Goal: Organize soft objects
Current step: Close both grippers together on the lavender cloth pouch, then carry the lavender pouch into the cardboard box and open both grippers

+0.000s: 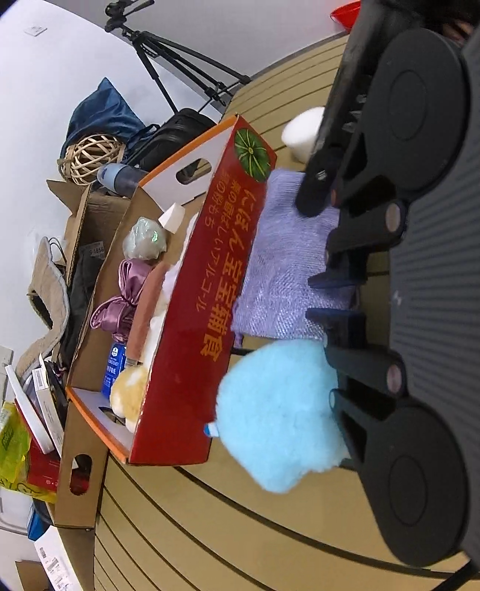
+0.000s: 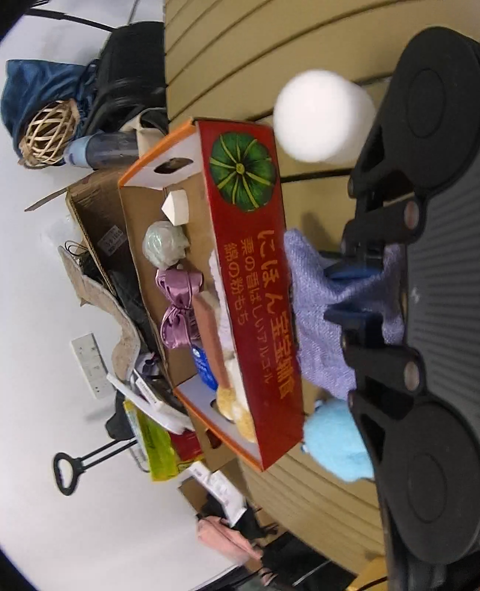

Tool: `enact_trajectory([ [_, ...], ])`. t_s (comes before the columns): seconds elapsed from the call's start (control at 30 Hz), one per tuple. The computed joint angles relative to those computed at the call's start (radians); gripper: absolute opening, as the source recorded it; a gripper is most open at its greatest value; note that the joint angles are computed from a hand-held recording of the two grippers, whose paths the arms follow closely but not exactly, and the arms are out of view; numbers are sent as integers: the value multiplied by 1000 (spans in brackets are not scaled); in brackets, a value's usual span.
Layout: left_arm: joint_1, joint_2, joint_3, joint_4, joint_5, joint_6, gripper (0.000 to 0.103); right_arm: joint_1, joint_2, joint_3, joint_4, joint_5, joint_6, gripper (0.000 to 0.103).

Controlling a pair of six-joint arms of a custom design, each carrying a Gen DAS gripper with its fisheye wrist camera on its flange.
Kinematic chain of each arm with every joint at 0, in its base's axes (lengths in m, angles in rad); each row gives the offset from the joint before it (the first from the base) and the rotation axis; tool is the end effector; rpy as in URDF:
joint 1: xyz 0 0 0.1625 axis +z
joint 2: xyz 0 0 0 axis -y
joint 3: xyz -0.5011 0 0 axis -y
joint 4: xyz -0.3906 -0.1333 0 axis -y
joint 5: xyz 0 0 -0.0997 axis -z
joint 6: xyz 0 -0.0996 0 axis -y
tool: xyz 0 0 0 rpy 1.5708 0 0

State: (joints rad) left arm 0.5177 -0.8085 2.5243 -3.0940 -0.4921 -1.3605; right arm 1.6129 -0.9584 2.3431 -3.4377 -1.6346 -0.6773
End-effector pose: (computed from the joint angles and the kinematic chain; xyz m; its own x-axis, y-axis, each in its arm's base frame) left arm -0.2195 -0.3794 0.0731 -0.8523 -0.3719 -0.3678 0.0927 0.5846 -0.8060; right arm 0.1477 -0.4890 0.1469 -0.7546 -0.5645 0.3346 -0.6547 0.6820 -0.3260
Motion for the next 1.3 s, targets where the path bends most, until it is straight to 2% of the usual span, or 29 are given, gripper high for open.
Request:
enact_trajectory([
  [0.03,-2,4,3,-21,-3,13,15,1,-14,2,17,-9,-7,9],
  [0.07,-4,8,6,-38,-10,18,21,-3,-36,2,51,-15,-13,8],
  [0.1,-3,11,6,-50,-17,22,32,-10,-62,-4,107,-17,-18,7],
  [0.17,-3,25,6,-105,-30,47,47,-30,-104,-25,222,-6,-2,7],
  [0.2,-6,33,4,-119,-30,54,50,-41,-113,-33,254,2,19,7],
  [0.23,-9,40,1,-125,-28,61,51,-49,-116,-39,271,3,35,7],
  [0.3,-13,43,-8,-81,-5,31,66,-58,-117,-44,283,-8,50,7],
  [0.37,-15,42,-17,-12,36,-18,68,-60,-115,-44,279,-17,51,7],
  [0.43,-11,67,-16,-84,69,16,68,-67,-120,-48,295,-9,60,7],
  [0.47,-9,80,-13,-133,74,45,68,-69,-122,-49,300,-5,66,7],
  [0.53,-1,102,-5,-261,57,120,54,-72,-122,-47,296,1,64,7],
  [0.6,13,121,3,-391,15,188,18,-71,-121,-44,287,6,57,7],
  [0.63,17,138,8,-469,3,232,10,-70,-120,-42,280,10,57,7],
  [0.67,14,158,15,-543,0,271,7,-69,-120,-39,269,16,57,7],
  [0.73,2,175,20,-595,15,290,7,-64,-118,-33,244,16,46,5],
  [0.97,-30,170,15,-559,40,307,6,-58,-134,-27,217,33,55,3],
  [1.1,-79,160,2,-665,90,421,6,-32,-188,-15,193,102,48,3],
  [1.2,-27,109,-80,-676,68,590,6,2,-201,-53,168,144,72,3],
  [1.3,74,67,-185,-640,3,704,6,56,-156,-158,191,82,42,3],
])
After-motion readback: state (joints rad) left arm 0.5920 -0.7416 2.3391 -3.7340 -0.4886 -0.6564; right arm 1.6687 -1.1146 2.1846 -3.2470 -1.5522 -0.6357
